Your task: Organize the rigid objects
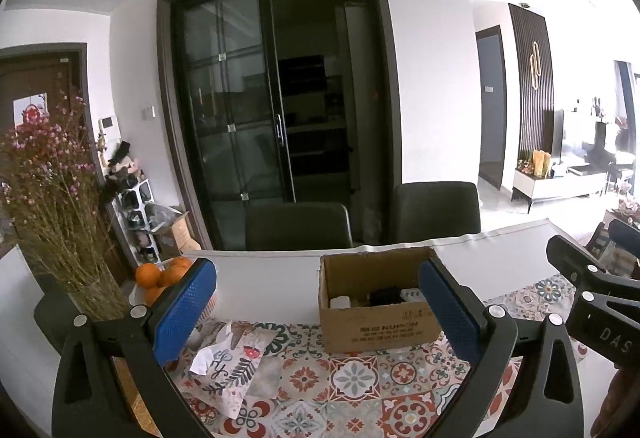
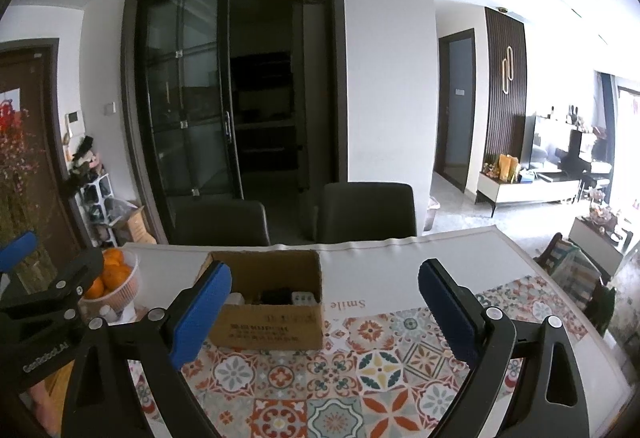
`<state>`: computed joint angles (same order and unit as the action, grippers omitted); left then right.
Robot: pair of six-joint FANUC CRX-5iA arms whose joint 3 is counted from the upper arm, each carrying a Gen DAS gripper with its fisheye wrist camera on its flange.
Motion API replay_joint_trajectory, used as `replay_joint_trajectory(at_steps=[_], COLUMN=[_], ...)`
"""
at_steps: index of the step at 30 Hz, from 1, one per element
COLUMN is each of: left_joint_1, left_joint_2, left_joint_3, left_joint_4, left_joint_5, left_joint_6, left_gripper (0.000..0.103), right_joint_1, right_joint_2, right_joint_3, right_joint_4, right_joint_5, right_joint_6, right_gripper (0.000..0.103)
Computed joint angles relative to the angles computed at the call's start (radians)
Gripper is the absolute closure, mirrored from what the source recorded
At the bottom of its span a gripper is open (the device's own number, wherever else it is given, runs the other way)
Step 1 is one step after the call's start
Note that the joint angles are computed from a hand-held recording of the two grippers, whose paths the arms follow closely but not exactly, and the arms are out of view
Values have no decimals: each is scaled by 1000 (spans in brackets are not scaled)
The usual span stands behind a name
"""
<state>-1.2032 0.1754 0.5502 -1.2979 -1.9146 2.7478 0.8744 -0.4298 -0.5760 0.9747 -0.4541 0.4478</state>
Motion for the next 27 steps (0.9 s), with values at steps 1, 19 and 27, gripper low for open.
replay_joint_trajectory(at_steps=[1, 19, 27], left_joint_1=[-1, -37, -49], left_joint_2=[-2, -12, 2], left_joint_3=[-2, -9, 7], left_joint_4=[1, -1, -22], left_joint_5=[3, 8, -5], left_joint_6=[2, 45, 41], left_gripper=[0, 0, 0], right_joint_1=[1, 17, 13], right_joint_2=[-4, -58, -63], right_joint_3=[-3, -41, -48], right_joint_4=[2, -12, 6], right_joint_5=[0, 19, 16], right_joint_6=[0, 20, 8], right_gripper=[7, 7, 7])
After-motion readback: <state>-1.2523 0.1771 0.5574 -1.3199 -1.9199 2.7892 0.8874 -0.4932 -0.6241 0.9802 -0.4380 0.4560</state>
